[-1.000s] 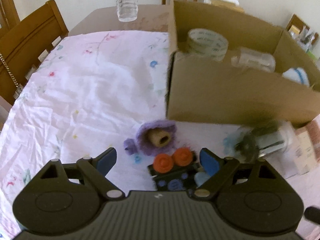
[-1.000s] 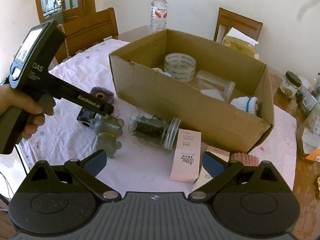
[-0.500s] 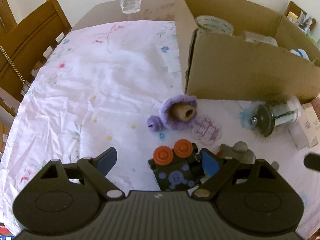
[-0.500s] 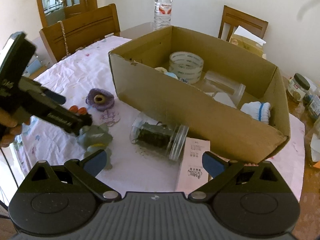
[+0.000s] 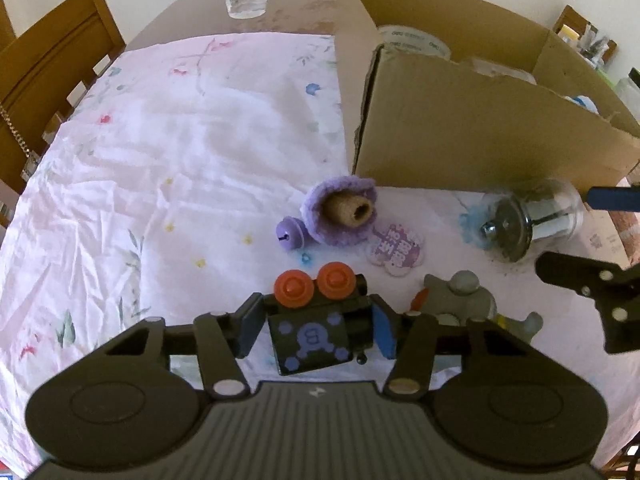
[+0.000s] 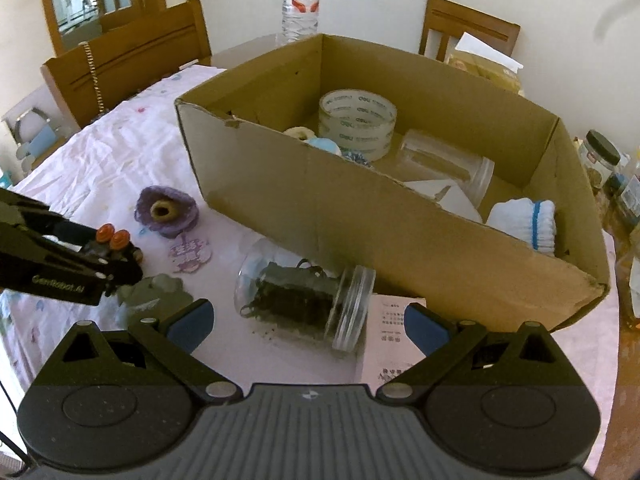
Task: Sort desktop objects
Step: 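Grasp the black cube toy with the left gripper while the right gripper grasps the dark-filled jar, then lift the black cube toy with the left gripper while the right gripper carries the jar toward the box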
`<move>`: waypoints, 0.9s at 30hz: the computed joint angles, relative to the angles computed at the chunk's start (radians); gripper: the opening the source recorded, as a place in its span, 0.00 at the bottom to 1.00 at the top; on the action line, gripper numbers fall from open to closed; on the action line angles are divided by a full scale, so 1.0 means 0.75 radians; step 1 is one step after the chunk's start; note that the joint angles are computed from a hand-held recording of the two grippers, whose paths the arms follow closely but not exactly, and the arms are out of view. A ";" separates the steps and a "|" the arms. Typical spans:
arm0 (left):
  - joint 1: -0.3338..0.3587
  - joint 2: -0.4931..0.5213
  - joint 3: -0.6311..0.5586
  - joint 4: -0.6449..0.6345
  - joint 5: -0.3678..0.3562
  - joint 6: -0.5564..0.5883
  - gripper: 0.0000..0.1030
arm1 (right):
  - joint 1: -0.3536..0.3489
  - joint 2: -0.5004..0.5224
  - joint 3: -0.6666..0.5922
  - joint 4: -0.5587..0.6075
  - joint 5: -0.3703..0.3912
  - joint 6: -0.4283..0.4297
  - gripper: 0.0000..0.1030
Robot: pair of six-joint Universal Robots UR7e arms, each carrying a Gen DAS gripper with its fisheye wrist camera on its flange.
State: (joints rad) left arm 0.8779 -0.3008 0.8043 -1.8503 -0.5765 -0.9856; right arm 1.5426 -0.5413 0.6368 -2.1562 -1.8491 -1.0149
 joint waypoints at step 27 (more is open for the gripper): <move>0.011 -0.074 0.164 -0.252 -0.021 0.293 0.53 | 0.056 0.090 0.072 -0.291 -0.194 0.122 0.80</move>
